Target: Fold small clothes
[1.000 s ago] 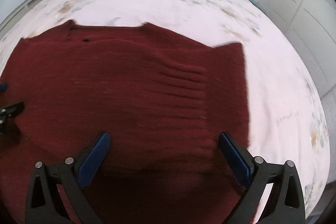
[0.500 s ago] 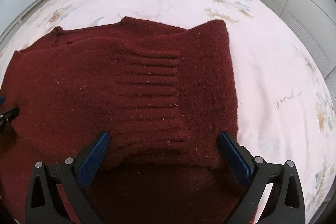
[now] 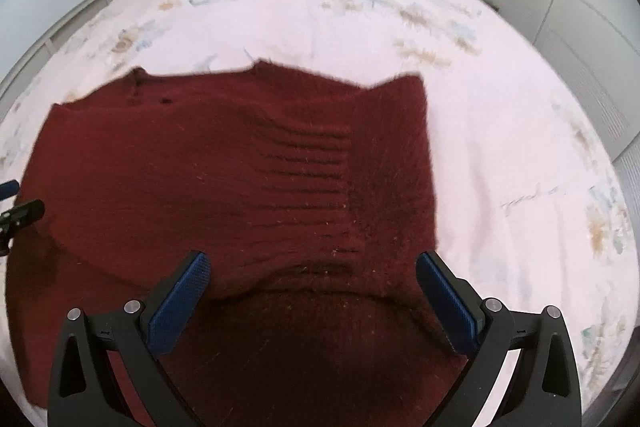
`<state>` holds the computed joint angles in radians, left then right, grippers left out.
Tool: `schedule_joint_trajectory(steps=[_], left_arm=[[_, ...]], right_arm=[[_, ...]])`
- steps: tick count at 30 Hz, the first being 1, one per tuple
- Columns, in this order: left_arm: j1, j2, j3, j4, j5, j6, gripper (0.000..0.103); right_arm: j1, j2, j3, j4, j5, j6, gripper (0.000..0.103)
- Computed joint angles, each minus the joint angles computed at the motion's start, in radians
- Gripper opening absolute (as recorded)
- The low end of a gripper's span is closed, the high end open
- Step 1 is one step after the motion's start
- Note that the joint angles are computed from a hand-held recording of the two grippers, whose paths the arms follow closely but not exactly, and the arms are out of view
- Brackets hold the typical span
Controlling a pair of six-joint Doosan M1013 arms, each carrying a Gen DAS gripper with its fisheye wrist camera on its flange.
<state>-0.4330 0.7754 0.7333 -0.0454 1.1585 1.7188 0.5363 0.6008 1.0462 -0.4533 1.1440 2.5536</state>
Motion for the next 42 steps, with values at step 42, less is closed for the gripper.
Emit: schedule_joint_trajectory(steps=[42], left_arm=[[0.028, -0.327, 0.557, 0.04, -0.069, -0.048, 0.102]], right_arm=[[0.122, -0.209, 0.382, 0.136, -0.041, 0.285, 0.102]])
